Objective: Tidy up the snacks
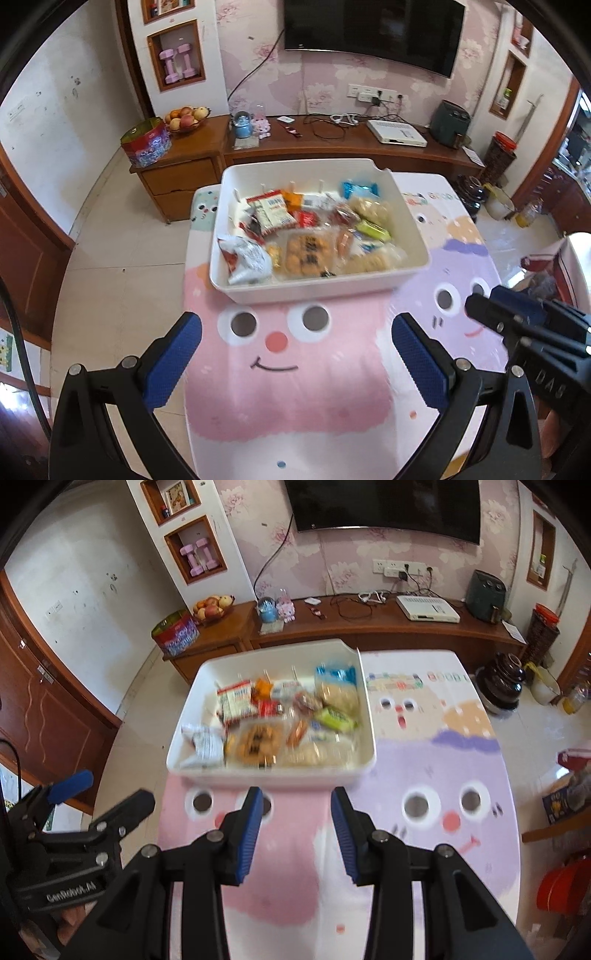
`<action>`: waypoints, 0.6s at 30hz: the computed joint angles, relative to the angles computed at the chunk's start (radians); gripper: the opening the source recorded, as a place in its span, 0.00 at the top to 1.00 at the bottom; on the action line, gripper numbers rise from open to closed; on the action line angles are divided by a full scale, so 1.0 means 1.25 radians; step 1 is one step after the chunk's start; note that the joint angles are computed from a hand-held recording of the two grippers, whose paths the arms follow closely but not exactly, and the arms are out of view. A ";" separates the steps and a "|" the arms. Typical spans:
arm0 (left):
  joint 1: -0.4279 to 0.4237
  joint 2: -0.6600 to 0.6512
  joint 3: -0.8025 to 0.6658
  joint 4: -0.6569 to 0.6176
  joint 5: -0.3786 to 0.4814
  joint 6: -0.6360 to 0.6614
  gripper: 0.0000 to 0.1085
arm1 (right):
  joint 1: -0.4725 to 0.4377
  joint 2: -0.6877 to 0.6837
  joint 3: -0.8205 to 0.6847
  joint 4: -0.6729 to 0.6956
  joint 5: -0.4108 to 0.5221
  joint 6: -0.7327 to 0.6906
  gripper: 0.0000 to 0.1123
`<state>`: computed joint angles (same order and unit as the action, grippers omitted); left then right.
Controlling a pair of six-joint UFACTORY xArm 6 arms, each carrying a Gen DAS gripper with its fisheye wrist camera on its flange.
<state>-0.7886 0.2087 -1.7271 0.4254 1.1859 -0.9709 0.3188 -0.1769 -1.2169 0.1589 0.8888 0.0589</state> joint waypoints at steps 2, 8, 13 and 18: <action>-0.018 -0.016 0.017 0.001 -0.006 -0.006 0.06 | 0.002 -0.046 0.040 -0.011 0.006 0.018 0.65; -0.069 -0.050 0.042 0.030 0.006 -0.041 0.06 | 0.006 -0.157 0.120 -0.031 0.026 0.060 0.65; -0.092 -0.052 0.030 0.048 0.035 -0.076 0.06 | 0.003 -0.203 0.139 -0.029 0.058 0.059 0.65; -0.109 -0.044 0.010 0.054 0.058 -0.109 0.06 | -0.012 -0.225 0.147 -0.033 0.066 0.052 0.65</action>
